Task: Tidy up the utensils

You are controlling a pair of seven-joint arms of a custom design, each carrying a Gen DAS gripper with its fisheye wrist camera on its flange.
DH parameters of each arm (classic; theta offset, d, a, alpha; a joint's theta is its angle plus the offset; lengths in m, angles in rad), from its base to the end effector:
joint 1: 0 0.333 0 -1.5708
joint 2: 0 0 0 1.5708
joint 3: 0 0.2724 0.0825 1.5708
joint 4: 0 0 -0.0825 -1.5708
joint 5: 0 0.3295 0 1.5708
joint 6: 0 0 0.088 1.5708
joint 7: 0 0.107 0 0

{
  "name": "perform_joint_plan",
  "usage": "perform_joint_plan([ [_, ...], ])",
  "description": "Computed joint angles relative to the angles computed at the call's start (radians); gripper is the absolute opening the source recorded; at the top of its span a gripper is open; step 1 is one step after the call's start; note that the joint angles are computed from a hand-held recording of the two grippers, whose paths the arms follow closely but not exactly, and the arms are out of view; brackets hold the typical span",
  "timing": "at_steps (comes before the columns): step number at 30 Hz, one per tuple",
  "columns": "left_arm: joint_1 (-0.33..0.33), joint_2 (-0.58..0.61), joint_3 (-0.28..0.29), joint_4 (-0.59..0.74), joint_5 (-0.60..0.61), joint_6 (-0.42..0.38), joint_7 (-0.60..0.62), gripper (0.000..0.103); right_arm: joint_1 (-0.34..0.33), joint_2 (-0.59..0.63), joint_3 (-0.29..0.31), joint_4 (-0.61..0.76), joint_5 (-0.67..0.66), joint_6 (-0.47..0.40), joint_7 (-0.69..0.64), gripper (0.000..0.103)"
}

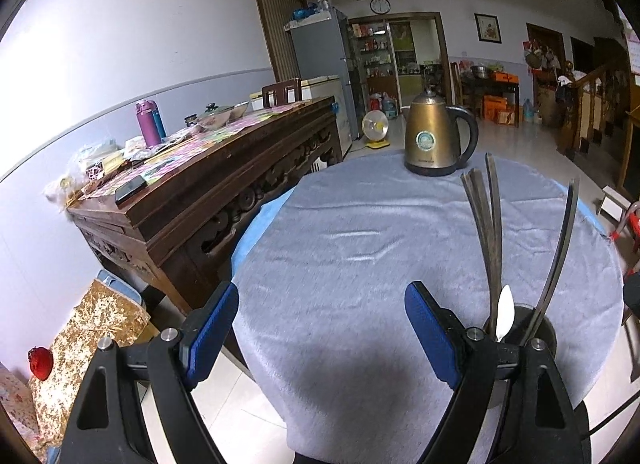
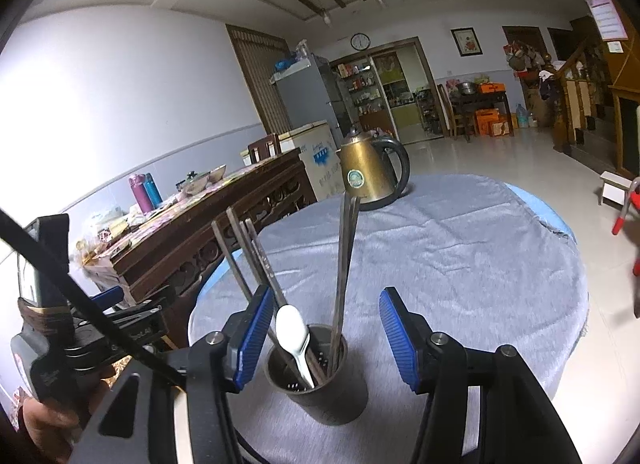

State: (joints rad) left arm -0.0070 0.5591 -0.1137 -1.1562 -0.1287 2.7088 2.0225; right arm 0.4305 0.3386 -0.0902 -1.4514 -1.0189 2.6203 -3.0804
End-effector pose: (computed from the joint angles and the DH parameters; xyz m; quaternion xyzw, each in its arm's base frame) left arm 0.6876 -0.0525 0.5707 -0.4714 0.7387 -0.3367 0.3446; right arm 0.5967 0.2426 0.5536 -0.4033 0.7430 -0.3263 0.4228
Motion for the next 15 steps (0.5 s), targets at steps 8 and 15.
perform_joint_plan([
  [8, 0.020, -0.044, -0.023, -0.075, -0.032, -0.038, 0.055, 0.086, 0.009, 0.005, 0.024, 0.017, 0.082, -0.041, -0.081, 0.060],
  [15, 0.021, -0.080, -0.027, -0.145, -0.052, -0.043, 0.100, 0.086, 0.016, 0.001, 0.025, 0.016, 0.111, -0.081, -0.094, 0.060],
])
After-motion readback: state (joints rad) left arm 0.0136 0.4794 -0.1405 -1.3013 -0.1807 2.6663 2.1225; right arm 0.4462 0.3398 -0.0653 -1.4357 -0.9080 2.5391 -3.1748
